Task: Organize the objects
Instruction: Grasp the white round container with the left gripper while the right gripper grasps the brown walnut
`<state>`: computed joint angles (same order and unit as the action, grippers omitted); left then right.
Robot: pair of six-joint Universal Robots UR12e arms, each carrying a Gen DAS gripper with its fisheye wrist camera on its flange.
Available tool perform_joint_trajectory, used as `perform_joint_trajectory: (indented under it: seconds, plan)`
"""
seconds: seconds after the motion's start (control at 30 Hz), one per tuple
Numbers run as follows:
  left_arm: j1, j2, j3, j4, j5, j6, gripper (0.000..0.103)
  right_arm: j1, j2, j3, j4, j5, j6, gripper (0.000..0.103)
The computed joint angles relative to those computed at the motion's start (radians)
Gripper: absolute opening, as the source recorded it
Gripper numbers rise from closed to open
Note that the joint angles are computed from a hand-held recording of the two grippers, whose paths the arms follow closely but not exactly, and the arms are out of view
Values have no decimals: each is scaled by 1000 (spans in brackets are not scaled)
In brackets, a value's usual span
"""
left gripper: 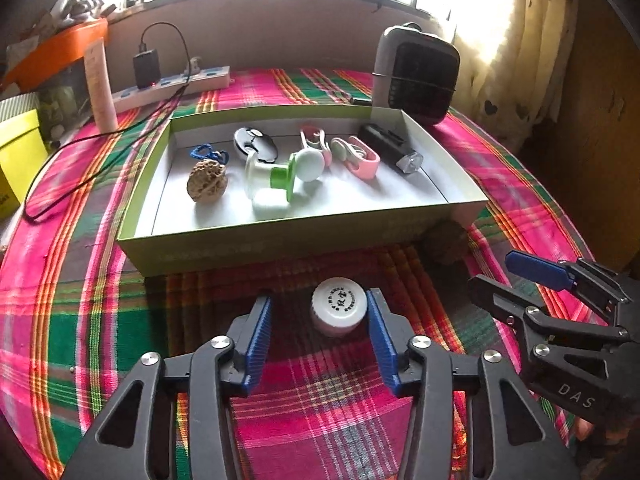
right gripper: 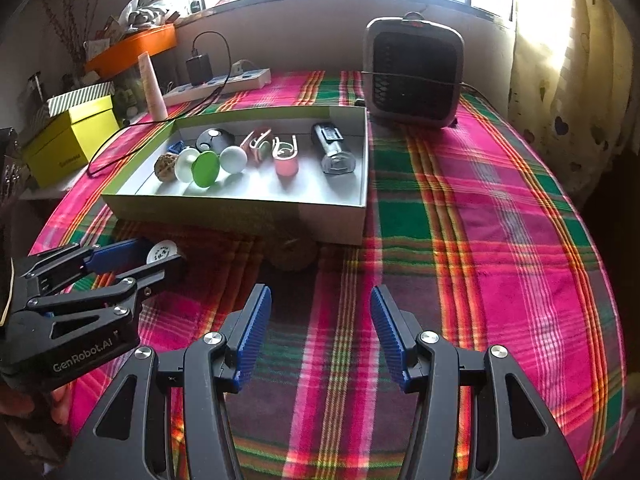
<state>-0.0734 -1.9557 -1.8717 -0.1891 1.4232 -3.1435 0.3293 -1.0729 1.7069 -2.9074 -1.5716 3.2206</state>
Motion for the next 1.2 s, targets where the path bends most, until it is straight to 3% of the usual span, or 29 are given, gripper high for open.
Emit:
perform_joint_trajectory:
  seconds: [0.27, 1.2]
  plan:
    - [8, 1, -2, 1, 1, -16, 27, 10, 19, -35, 34, -8, -18, 53]
    - [21, 4, -8, 6, -30, -31, 27, 21, 60, -100, 75, -74, 5, 53]
